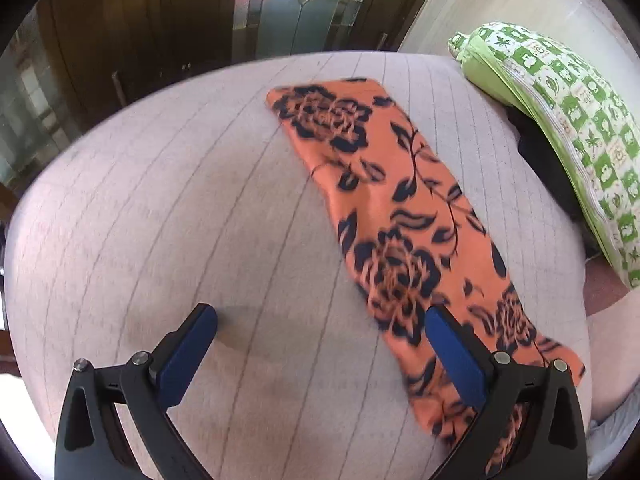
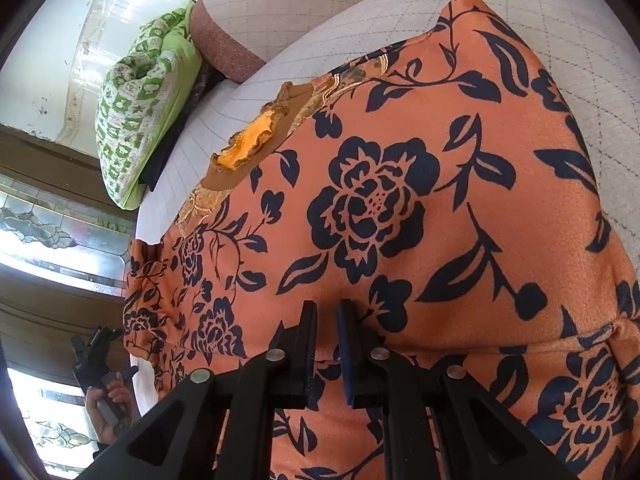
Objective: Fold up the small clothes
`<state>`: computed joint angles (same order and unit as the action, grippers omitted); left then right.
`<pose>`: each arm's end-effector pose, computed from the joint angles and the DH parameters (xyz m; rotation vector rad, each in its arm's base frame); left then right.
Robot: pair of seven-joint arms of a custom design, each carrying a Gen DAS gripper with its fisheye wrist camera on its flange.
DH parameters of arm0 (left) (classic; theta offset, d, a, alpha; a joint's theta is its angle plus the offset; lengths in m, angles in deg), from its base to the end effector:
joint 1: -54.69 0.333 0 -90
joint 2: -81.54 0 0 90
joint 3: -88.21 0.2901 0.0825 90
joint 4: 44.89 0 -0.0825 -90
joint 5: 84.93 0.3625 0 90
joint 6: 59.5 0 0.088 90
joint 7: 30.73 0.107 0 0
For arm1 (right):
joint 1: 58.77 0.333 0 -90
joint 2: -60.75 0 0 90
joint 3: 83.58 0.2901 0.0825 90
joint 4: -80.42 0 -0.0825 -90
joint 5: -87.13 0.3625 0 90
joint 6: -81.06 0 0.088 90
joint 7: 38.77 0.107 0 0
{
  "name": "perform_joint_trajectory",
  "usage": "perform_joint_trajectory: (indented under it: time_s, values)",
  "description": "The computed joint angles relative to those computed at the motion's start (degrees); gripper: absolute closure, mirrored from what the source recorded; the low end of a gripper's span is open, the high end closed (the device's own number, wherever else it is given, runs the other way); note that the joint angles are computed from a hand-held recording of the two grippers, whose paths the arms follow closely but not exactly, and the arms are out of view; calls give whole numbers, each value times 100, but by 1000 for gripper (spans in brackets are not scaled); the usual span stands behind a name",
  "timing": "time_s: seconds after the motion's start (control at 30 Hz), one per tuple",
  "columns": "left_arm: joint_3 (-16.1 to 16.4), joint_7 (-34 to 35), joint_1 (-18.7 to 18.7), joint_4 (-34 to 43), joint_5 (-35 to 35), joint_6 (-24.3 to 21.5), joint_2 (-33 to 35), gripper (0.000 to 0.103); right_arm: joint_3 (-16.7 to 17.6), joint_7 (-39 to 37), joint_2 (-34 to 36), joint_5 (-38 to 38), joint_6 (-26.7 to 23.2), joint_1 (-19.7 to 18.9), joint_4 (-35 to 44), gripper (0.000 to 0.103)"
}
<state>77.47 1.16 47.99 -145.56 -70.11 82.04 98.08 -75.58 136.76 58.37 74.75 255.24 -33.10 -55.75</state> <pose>0.6187 -0.1841 0.4369 -2.5189 1.3916 -0.5967 0.4270 0.3047 0.4089 -1.0320 2.2074 0.0987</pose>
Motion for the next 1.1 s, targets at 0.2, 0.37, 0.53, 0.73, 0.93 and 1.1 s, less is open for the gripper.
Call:
perform_joint_trajectory:
  time_s: [0.2,0.37,0.53,0.73,0.93,1.1]
  values:
    - [151,-134,-14,968,230,-149,753,0,2,19,35,-59,55,-20,11,89]
    - [84,-11,189,1225,70,387,1046,1,-7,8,83,16,217,-28,-27,89]
    - [-13,296,283,1481,-92,637,1263,38,7,182,103,-178,210,-68,1,89]
    - [19,403,226,1657,-59,611,1395,71,10,190,99,-219,170,-72,27,89]
    - [-131,423,427,1246,-453,1232,1287,96,8,166,100,-203,167,-71,29,89]
    - [227,-311,149,851,-1,1519,921,97,11,215,104,-266,137,-79,51,90]
